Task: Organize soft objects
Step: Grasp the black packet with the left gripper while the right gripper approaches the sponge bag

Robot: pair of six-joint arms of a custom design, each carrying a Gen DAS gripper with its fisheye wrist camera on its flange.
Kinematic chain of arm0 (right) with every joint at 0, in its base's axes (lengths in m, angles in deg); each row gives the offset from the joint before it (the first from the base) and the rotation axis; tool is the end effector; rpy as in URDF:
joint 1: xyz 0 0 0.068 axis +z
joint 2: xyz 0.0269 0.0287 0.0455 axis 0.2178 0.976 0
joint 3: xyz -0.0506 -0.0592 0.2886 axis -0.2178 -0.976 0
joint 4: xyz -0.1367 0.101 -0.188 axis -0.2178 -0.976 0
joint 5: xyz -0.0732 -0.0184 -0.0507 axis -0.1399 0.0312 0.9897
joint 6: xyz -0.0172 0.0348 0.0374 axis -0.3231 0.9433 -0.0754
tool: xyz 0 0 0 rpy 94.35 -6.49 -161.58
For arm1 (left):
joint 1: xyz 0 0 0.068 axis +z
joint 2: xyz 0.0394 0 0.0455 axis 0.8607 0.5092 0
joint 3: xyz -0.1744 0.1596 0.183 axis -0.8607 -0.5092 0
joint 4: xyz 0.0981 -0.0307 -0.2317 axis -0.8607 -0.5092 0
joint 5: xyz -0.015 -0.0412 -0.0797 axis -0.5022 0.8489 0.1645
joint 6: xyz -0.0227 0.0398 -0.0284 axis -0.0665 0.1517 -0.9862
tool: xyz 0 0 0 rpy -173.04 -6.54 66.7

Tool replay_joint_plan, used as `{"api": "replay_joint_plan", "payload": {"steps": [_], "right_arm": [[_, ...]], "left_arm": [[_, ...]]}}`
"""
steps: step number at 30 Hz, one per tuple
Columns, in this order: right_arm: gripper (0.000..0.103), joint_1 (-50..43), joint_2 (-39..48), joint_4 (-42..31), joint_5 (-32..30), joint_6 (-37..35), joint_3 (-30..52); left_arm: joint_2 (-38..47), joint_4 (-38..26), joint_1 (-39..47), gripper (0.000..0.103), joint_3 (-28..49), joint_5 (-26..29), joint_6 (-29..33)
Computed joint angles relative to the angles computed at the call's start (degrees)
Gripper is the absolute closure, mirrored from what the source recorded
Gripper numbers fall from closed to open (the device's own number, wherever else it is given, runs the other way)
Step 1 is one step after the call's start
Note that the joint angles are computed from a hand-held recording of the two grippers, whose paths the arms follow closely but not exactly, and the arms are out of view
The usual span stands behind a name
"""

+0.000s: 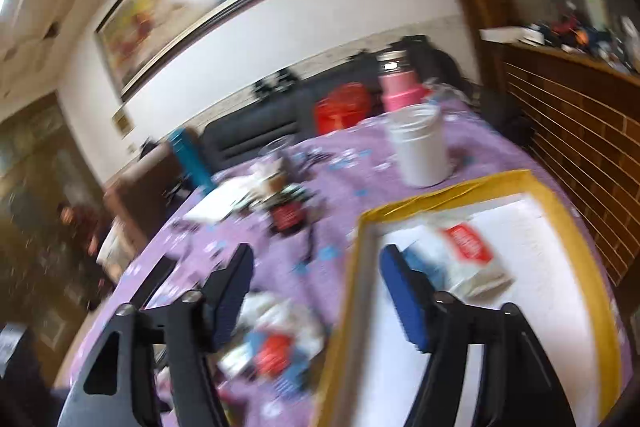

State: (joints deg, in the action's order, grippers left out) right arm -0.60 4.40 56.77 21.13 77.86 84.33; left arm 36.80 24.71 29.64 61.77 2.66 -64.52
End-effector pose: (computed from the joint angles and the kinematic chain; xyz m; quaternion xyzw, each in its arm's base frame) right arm 0.2459 -0.0356 0.1593 -0.0390 0.8530 0.2360 0.4639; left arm 0.1614 -0.0933 0.1340 0.1566 0.9258 -0.1316 0.3178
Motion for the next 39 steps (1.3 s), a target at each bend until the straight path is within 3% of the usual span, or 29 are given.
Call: {"api": "replay_joint_plan", "payload": {"steps": [4, 6, 8, 13, 16, 19, 22, 24, 25, 28, 32, 35, 39], "right_arm": [[0.021, 6.81, -4.73, -2.29, -1.42, -3.03, -6.77], [0.021, 11.45, -3.95, -1.82, 0.35, -3.58, -8.68], [0.021, 15.97, -1.36, -1.43, 2.07, -4.11, -9.28], [0.021, 21.09, 5.79, 5.91, 4.09, -1.87, -9.85], [0.021, 20.98, 7.05, 8.25, 3.60, -0.60, -10.29], [0.021, 19.54, 6.57, 7.69, 2.51, -0.44, -10.29], [0.021, 18.45, 4.38, 4.31, 1.23, -1.37, -10.06], [0.021, 18.59, 3.72, 2.47, 0.40, -2.43, -9.78], [0.021, 18.92, 3.36, 1.17, 0.38, -3.04, -9.44], [0.020, 21.06, 3.86, -1.59, 1.11, -3.79, -7.70], [0.020, 25.12, 8.02, -5.41, 3.28, -2.17, -2.72], [0.020, 29.49, 11.90, -7.61, 8.60, -1.53, 1.13], [0.020, 32.98, 17.12, -8.96, 11.79, -1.32, 4.65]], "left_arm": [[-5.93, -0.25, 9.58, 0.034, -6.28, 5.64, 6.27], [-11.28, -3.17, 18.42, 0.034, -8.76, 9.76, 12.38], [-13.51, -4.47, 25.77, 0.026, -9.64, 12.76, 17.34], [-8.49, -1.58, 42.31, 0.025, -7.88, 16.75, 28.95], [-0.42, 1.13, 44.24, 0.025, -4.45, 17.77, 31.18], [8.66, 7.25, 39.39, 0.024, -1.38, 11.75, 29.93], [15.16, 7.85, 36.77, 0.024, 2.83, 10.95, 29.11], [18.38, 7.04, 35.61, 0.035, 5.36, 10.93, 28.73], [18.94, 6.71, 35.20, 0.050, 5.78, 10.69, 28.16], [17.65, 9.27, 34.26, 0.066, 3.58, 8.72, 26.95], [10.60, 3.87, 41.46, 0.069, 0.48, 16.56, 27.50], [6.36, -1.09, 48.93, 0.069, -1.40, 22.22, 31.05], [5.16, -12.08, 60.91, 0.069, -0.12, 29.66, 40.65]]}}
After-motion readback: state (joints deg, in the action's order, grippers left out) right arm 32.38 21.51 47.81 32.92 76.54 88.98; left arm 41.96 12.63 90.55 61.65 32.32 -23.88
